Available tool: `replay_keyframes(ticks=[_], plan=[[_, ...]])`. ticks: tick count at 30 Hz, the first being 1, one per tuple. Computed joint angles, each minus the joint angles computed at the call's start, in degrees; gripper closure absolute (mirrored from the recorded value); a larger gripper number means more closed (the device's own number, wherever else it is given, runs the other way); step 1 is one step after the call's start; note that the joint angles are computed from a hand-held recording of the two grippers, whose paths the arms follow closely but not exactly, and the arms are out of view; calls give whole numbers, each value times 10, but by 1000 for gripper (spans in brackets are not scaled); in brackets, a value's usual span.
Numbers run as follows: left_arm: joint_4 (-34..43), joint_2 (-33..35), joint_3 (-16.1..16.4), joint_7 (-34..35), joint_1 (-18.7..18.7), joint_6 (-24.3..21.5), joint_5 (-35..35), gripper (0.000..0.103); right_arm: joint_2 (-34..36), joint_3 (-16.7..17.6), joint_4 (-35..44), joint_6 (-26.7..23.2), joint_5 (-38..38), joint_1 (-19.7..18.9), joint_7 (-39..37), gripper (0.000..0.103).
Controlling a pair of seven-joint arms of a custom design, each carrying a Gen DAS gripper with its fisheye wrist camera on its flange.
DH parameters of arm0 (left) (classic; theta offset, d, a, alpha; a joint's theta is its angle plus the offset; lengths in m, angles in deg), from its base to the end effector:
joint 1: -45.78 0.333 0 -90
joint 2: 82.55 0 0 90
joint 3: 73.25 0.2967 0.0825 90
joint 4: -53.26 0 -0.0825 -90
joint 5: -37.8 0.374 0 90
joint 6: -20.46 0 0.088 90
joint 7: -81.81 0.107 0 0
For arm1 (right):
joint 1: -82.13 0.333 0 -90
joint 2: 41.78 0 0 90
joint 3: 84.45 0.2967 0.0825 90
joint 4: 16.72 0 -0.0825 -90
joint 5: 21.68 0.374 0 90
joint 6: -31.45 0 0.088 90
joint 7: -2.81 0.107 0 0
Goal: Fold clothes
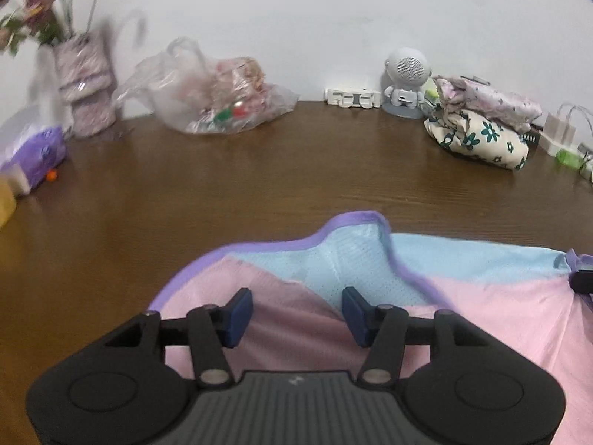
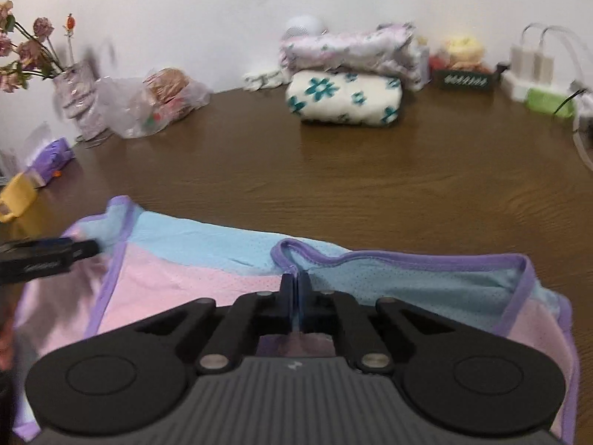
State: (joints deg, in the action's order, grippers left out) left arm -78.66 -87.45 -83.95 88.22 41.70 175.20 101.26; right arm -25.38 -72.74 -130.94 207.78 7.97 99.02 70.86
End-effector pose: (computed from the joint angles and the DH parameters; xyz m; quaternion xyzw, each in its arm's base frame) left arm 0.4964 -0.1632 0.4063 -0.7341 0.5540 -0.2239 0.3226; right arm 0.5773 0.2592 0.3949 -0.7512 0.5274 -0.1435 0.3701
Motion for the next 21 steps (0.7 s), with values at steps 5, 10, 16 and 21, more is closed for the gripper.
replay_keyframes(ticks=[5,10,16,21], plan=[[-33,-36,-5,19,-2,-13,-39,49,-9,-63,-18,17,-77,51,86,95],[-34,-63,-15,31,-7,6,-74,49,-42,47,-41,22,29,-47,-28,71],[-16,-43,-30,84,-6,88,-64,36,-95,122,-59,-4,250,-115,-240,70],[12,1,-20,120,-13,95,-103,36,-138,94,-97,-25,318,-100,-313,66]])
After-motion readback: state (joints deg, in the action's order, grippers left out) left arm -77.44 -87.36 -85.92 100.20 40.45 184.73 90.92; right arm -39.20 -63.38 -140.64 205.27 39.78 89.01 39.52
